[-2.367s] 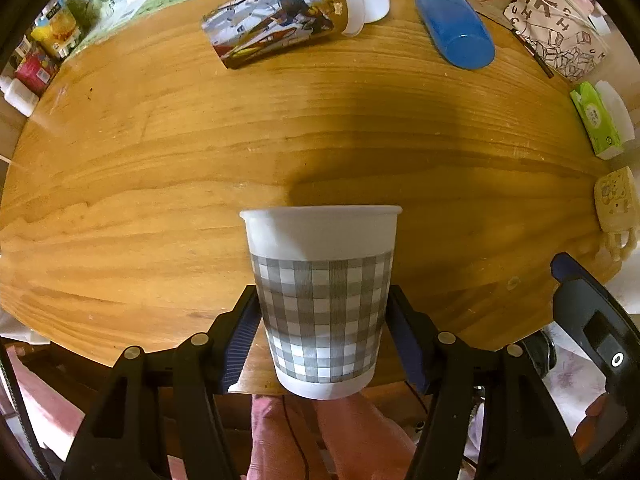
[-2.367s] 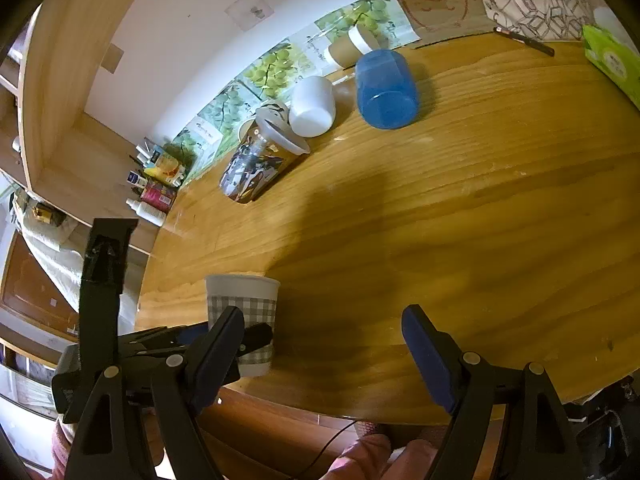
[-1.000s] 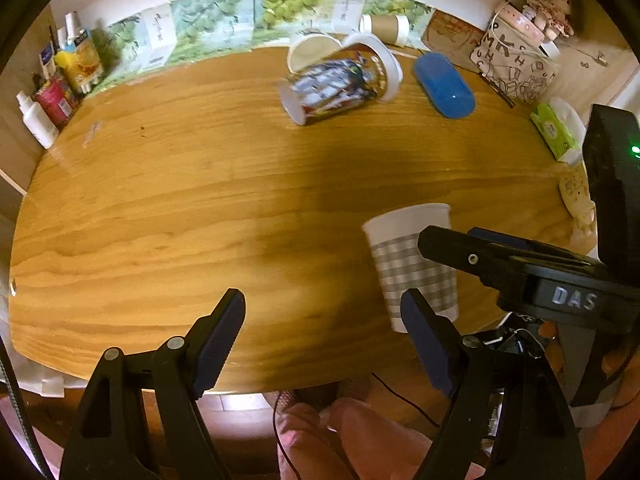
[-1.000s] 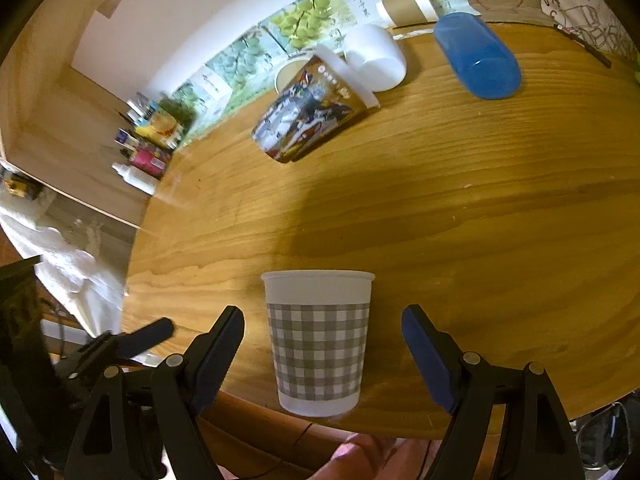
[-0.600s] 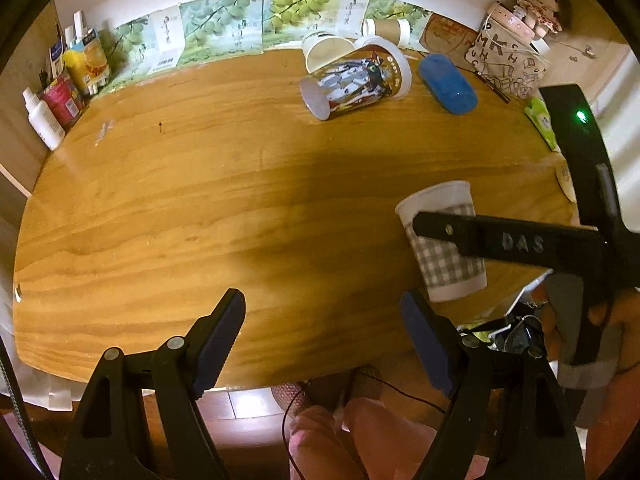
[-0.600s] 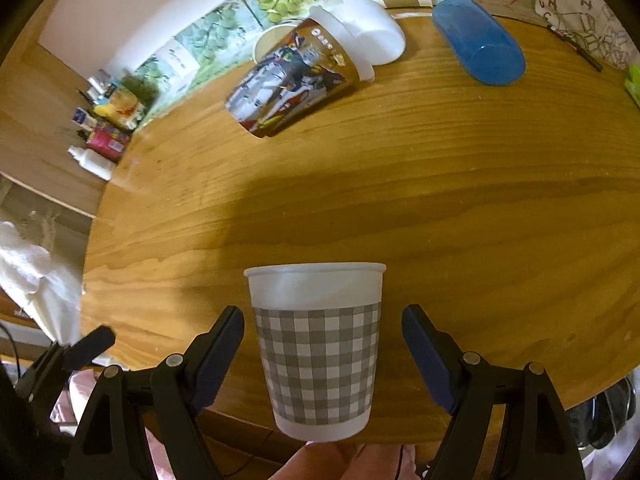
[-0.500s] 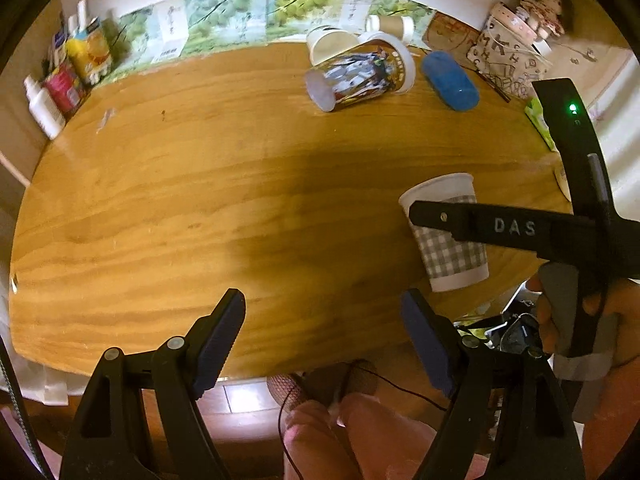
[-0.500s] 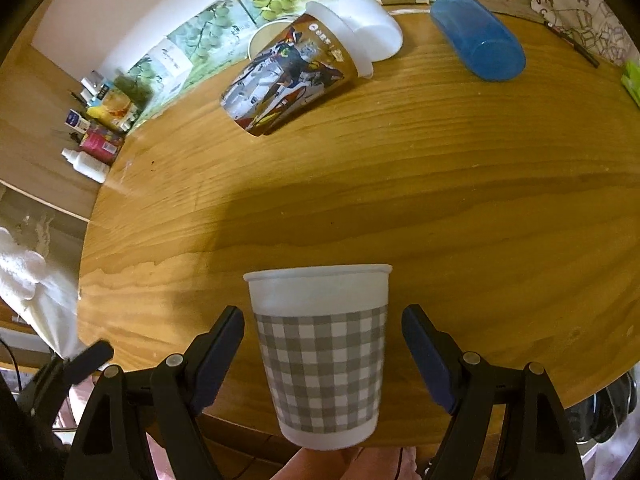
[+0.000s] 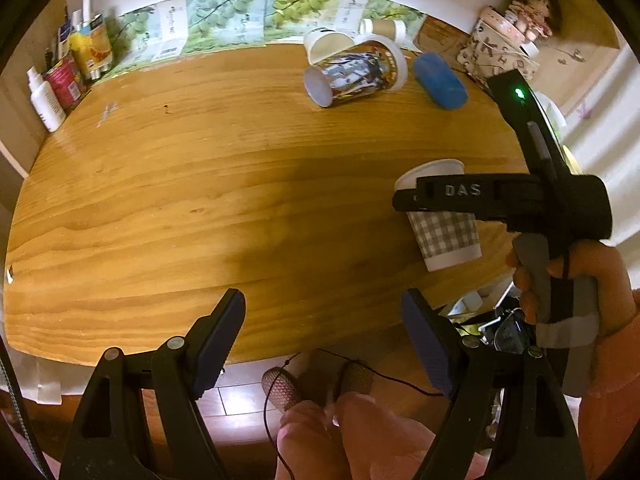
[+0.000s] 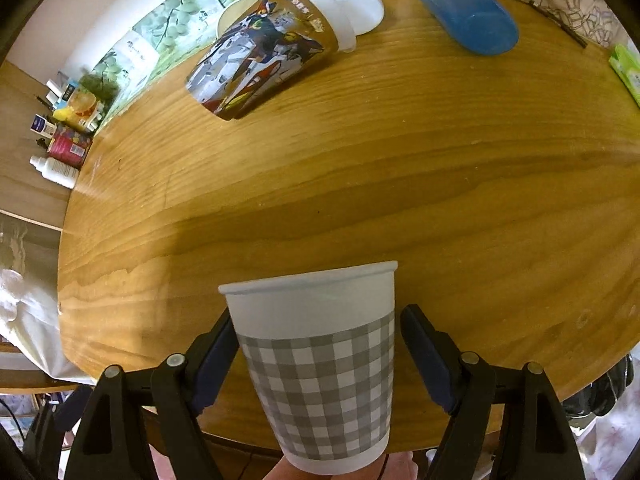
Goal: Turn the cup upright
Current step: 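Close the right gripper on the checkered cup while the left gripper opens and releases it, then rotate the held cup with the right gripper until its rim faces up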
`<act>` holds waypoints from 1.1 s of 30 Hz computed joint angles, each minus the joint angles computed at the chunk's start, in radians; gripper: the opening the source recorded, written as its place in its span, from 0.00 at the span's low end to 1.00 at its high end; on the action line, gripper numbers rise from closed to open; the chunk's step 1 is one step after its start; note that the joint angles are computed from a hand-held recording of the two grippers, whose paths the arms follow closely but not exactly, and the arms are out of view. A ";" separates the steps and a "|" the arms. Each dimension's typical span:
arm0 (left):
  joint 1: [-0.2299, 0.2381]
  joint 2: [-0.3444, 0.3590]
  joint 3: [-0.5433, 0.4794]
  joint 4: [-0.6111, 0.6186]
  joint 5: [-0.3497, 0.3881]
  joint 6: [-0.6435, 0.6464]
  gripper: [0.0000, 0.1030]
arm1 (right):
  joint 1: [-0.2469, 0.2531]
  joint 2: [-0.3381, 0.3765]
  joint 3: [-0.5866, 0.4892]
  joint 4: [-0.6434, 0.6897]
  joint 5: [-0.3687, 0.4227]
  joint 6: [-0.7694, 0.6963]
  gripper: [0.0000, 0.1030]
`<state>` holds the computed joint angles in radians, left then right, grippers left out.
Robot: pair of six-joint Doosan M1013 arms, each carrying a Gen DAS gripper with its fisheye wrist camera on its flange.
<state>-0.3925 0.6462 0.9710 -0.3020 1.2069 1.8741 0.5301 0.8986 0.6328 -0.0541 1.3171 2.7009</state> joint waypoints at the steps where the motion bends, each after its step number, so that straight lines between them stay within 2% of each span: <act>1: 0.000 -0.001 0.002 -0.008 -0.002 0.010 0.80 | 0.001 0.001 -0.002 -0.004 0.001 0.002 0.68; 2: 0.000 -0.002 0.003 -0.013 -0.003 0.021 0.80 | 0.001 0.000 0.002 -0.007 -0.002 0.001 0.64; 13: 0.000 0.004 -0.014 -0.054 0.027 0.096 0.80 | 0.018 -0.022 0.038 -0.107 -0.055 0.018 0.62; 18: 0.006 0.008 -0.024 -0.069 0.030 0.108 0.80 | 0.035 -0.058 0.097 -0.219 -0.131 0.042 0.61; 24: 0.011 0.005 -0.028 -0.087 0.023 0.120 0.80 | 0.068 -0.095 0.170 -0.463 -0.228 0.142 0.61; 28: 0.011 0.007 -0.036 -0.077 0.028 0.131 0.80 | 0.098 -0.115 0.237 -0.714 -0.290 0.304 0.61; 33: 0.012 0.008 -0.041 -0.068 0.031 0.150 0.80 | 0.126 -0.120 0.296 -0.965 -0.307 0.486 0.61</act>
